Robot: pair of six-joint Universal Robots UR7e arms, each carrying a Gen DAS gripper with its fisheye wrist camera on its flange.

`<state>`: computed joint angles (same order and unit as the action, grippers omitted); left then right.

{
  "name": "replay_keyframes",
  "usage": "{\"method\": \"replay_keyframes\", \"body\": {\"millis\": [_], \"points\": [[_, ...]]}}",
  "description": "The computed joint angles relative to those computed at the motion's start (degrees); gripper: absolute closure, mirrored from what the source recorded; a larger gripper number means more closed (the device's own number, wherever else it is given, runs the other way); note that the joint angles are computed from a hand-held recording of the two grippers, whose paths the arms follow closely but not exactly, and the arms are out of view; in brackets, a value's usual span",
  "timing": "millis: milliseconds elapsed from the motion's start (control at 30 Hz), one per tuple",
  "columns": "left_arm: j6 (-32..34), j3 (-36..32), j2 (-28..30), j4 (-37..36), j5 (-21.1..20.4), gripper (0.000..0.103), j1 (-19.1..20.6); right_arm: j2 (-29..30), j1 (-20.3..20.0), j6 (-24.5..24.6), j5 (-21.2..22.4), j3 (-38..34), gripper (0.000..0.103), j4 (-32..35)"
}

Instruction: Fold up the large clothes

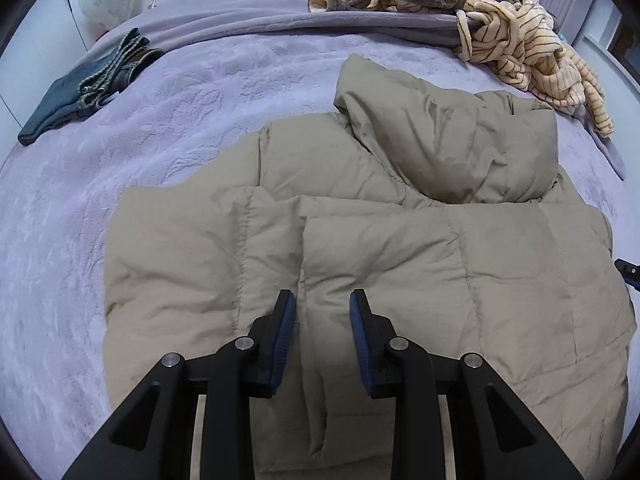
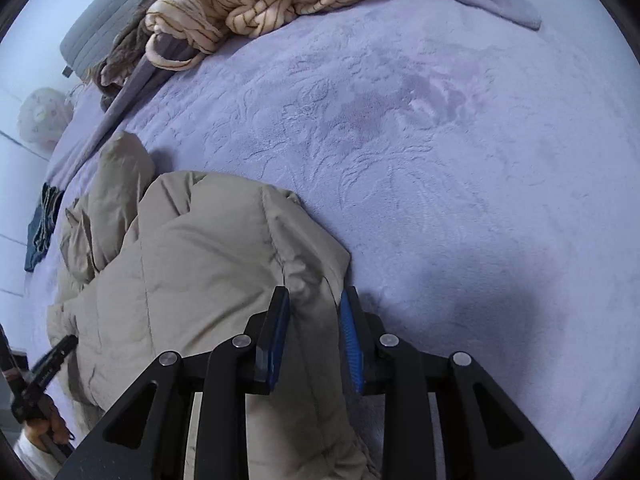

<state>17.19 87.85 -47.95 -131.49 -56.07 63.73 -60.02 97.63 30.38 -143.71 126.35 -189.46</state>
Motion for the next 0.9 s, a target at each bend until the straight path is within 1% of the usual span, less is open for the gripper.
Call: {"method": "replay_keyframes", "body": {"millis": [67, 100, 133, 167, 233, 267, 300, 333, 400, 433, 467, 500, 533, 600, 633, 667, 733, 767, 800, 833, 867, 900], "points": [[0.6, 1.1, -1.6, 0.4, -0.2, 0.072, 0.1, -0.7, 0.7, 0.2, 0.7, 2.0, 0.072, -2.5], [0.9, 1.6, -1.9, 0.5, -0.1, 0.072, 0.1, -1.3, 0.3, 0.5, 2.0, 3.2, 0.068, -5.5], [1.5, 2.3, -2.1, 0.2, 0.5, 0.072, 0.2, -2.8, -1.3, 1.5, 5.7, 5.7, 0.063, -10.4], [2.0, 2.8, -1.8, 0.0, 1.6, 0.072, 0.3, -3.9, -4.1, 2.0, 11.7, 8.0, 0.061, -16.1], [3.1, 3.5, -0.9, -0.9, 2.8, 0.072, 0.6, -4.6, -10.1, 7.7, 23.7, 12.6, 0.059, -27.2], [4.1, 4.1, -0.7, -2.4, 3.1, 0.072, 0.7, -3.3, -13.4, 11.6, 29.7, 13.7, 0.059, -32.2], [4.8, 4.6, -0.5, -3.4, 3.5, 0.072, 0.7, -2.7, -16.8, 13.4, 35.7, 14.9, 0.059, -35.2], [5.2, 4.8, -0.4, -3.9, 3.8, 0.072, 0.7, -1.4, -20.0, 13.8, 41.7, 15.3, 0.059, -38.2], [5.7, 4.9, -0.2, -4.2, 4.0, 0.072, 0.7, 0.8, -24.3, 13.2, 52.6, 15.4, 0.059, -42.7], [5.8, 4.9, -0.2, -4.1, 4.0, 0.072, 0.7, 2.2, -25.1, 13.8, 55.9, 14.7, 0.058, -44.9], [5.8, 4.8, -0.2, -3.9, 4.1, 0.072, 0.7, 2.3, -25.0, 13.5, 56.7, 13.8, 0.060, -44.7], [5.8, 4.6, -0.1, -3.6, 4.3, 0.072, 0.7, 1.2, -24.0, 12.1, 55.2, 12.8, 0.074, -42.2], [5.6, 4.5, 0.0, -3.4, 4.6, 0.072, 0.6, -0.6, -22.2, 8.3, 51.2, 11.5, 0.083, -37.2], [5.3, 4.5, 0.1, -3.1, 4.5, 0.072, 0.4, -3.2, -17.9, 3.3, 39.3, 8.4, 0.085, -25.2], [5.2, 4.3, 0.2, -3.0, 4.2, 0.072, 0.3, -4.0, -16.3, 0.9, 34.3, 6.8, 0.085, -19.9], [5.1, 4.3, 0.3, -3.0, 4.4, 0.072, 0.2, -4.4, -15.5, 0.1, 31.7, 5.9, 0.085, -16.9], [4.8, 4.3, 0.5, -3.2, 4.6, 0.072, 0.1, -4.4, -14.2, -0.2, 28.0, 5.3, 0.083, -15.7], [4.5, 4.2, 0.6, -3.0, 4.6, 0.072, 0.2, -4.3, -12.9, 0.4, 24.9, 5.0, 0.082, -15.5], [4.3, 4.0, 0.6, -2.8, 4.5, 0.072, 0.2, -4.2, -11.1, 1.2, 20.5, 4.7, 0.078, -14.8], [4.0, 3.9, 0.5, -2.5, 4.4, 0.072, 0.3, -4.2, -9.0, 1.2, 16.3, 4.3, 0.077, -13.9], [3.8, 3.7, 0.4, -2.2, 4.3, 0.072, 0.3, -4.0, -6.9, 0.2, 13.1, 4.3, 0.077, -13.6], [3.7, 3.6, 0.3, -1.9, 4.3, 0.072, 0.3, -3.7, -4.6, -1.2, 10.8, 4.5, 0.077, -14.2]]}}
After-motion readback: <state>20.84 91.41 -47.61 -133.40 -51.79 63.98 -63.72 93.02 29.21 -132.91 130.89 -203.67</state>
